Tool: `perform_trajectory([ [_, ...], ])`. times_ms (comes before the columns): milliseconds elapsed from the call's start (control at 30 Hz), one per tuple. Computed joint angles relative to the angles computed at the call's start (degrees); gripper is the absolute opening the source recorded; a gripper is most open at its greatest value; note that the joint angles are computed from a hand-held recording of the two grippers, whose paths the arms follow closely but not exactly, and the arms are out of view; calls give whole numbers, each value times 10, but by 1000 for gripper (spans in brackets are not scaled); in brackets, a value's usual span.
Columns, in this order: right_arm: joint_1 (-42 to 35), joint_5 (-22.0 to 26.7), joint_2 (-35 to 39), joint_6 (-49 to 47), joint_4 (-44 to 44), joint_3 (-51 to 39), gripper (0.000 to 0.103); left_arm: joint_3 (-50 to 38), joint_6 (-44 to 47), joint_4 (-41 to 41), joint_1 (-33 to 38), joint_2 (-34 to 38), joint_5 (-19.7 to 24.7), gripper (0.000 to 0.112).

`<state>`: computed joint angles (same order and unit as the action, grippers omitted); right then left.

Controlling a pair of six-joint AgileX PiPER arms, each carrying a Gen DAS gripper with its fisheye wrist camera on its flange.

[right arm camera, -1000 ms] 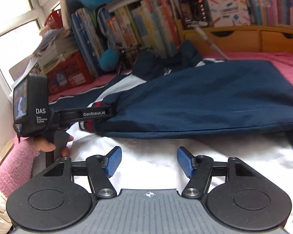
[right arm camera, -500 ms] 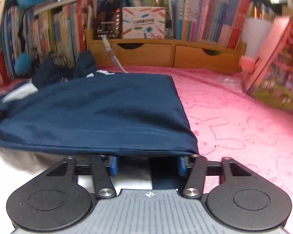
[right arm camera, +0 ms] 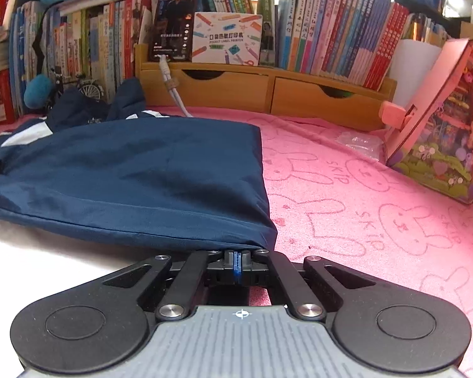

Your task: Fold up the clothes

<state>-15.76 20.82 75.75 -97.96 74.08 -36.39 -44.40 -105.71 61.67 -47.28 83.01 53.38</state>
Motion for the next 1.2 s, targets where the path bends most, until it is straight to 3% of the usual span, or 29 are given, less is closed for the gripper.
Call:
perform_trajectory([
  [100,41,-53,-19,65,-53,9,1,0,0,0,0,0,1,103],
  [133,58,-68,-32,96,-82,14,9,0,0,0,0,0,1,103],
  [200,70,-57,-59,92,-85,24,17,2,0,0,0,-1,0,103],
  [333,72,18,-54,146,-131,0,19,1,-1,0,0,0,1,103],
  [400,86,1,-35,187,-165,-9,19,1,-1,0,0,1,1,103],
  [467,91,-65,-33,161,-148,3,20,0,-2,0,0,1,1,103],
  [500,86,-88,-31,125,-122,8,17,1,-2,1,0,1,0,103],
  [533,78,-88,-32,111,-118,10,7,0,-2,1,0,2,1,103],
  [600,43,-49,-35,93,-132,4,8,0,-2,0,-1,2,1,103],
  [667,17,-12,-48,93,-162,3,17,0,-2,1,-1,2,1,103],
  [733,-13,60,-74,105,-194,-1,40,-1,-8,3,-6,4,9,103],
  [867,-89,265,-96,78,-182,-42,55,29,-59,67,-30,-23,6,97],
  [933,-91,318,-93,88,-165,-63,70,22,-54,82,-41,-21,28,97],
  [1033,-31,303,-74,140,-122,-91,80,4,-35,87,-27,-8,29,97],
  [1100,11,284,-61,169,-89,-109,81,-10,-18,80,-12,9,24,97],
  [1200,114,187,0,245,-72,-137,81,-31,37,37,19,34,-5,97],
])
